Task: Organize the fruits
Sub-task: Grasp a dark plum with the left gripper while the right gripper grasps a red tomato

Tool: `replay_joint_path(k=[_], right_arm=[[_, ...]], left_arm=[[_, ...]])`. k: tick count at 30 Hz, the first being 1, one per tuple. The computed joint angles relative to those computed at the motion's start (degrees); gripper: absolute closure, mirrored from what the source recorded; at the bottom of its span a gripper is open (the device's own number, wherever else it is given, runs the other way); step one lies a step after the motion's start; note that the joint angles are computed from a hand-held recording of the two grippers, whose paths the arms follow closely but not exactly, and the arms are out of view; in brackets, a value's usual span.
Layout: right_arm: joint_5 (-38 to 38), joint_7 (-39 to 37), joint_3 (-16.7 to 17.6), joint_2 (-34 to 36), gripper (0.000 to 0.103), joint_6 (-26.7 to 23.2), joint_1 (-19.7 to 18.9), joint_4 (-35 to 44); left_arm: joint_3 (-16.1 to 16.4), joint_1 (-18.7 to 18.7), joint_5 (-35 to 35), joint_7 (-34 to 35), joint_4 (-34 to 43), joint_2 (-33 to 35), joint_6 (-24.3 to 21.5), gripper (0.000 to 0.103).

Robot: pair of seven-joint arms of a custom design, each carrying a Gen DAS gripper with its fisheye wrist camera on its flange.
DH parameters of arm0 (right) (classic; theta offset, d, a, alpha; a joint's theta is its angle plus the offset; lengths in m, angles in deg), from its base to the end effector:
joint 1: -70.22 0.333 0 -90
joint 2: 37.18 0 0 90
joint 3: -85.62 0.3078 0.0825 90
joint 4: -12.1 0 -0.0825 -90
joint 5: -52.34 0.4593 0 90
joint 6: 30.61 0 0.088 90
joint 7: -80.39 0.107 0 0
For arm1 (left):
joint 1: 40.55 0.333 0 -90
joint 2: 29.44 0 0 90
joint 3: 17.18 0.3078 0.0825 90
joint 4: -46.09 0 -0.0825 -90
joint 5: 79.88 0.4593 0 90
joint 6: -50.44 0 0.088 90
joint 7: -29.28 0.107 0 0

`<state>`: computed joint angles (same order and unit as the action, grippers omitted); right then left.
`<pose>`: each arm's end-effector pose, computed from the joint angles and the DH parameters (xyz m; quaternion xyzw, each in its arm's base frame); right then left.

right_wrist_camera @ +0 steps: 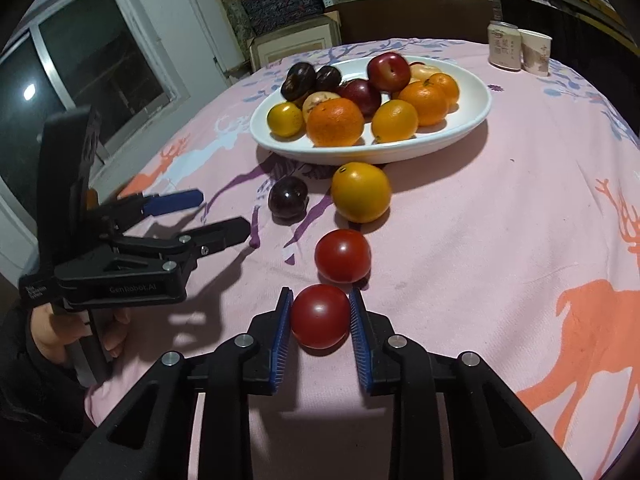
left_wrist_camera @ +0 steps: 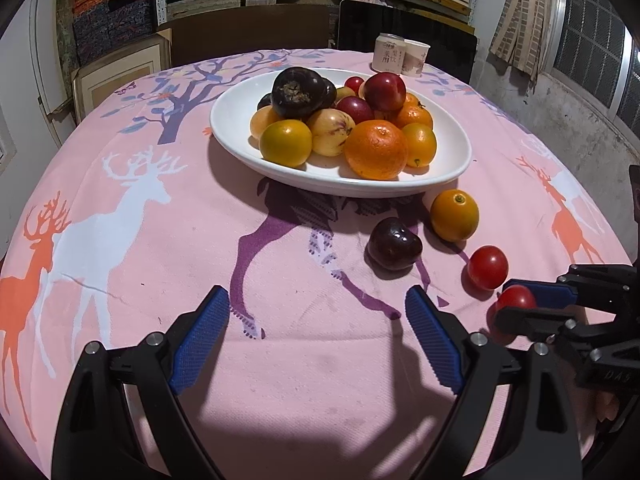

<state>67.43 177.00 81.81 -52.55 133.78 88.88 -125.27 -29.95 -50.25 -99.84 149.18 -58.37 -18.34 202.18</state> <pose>0.5524 0.1305 0.4563 -0.6283 0.6857 -0.1290 0.3442 0.6748 -0.2601 0.4624 -0.4216 0.8413 -0.3106 0.1341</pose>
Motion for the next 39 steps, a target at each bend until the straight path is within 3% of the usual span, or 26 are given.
replay_joint_path(k=[3, 9, 15, 17, 20, 28, 39], right_arm=[[4.2, -1.9, -1.9, -0.9, 0.075, 3.1, 1.6, -1.5], [-2.2, 3.9, 0.6, -2.0, 0.075, 5.1, -1.3, -2.9], [-3.6, 5.2, -1.1, -2.5, 0.074, 6.2, 0.1, -3.6], [-3.6, 5.3, -1.6, -2.6, 0.074, 6.3, 0.5, -3.8], [-2.4, 4.3, -2.9, -2.6, 0.074, 6.3, 1.9, -3.8], [1.5, 1.4, -4.5, -2.4, 0.074, 6.2, 3.6, -3.6], [1.7, 1.7, -3.9, -2.8, 0.074, 7.1, 3.0, -4.2]], left_arm=[[0.2, -0.3, 0.8, -0.7, 0.1, 0.1, 0.0, 0.015], [0.1, -0.8, 2.6, -0.4, 0.6, 0.4, -0.9, 0.015], [1.0, -3.2, 10.0, -5.0, 2.0, 1.9, 2.6, 0.016], [1.0, -3.8, 12.0, -5.6, 2.9, 2.8, 2.5, 0.018], [1.2, -4.8, 15.3, -6.4, 3.6, 3.7, 2.3, 0.03], [-1.6, -2.7, 8.2, 0.7, 5.5, 4.8, -0.5, 0.07], [-2.9, -0.1, -6.2, 9.2, 2.5, 1.6, -2.1, 0.071]])
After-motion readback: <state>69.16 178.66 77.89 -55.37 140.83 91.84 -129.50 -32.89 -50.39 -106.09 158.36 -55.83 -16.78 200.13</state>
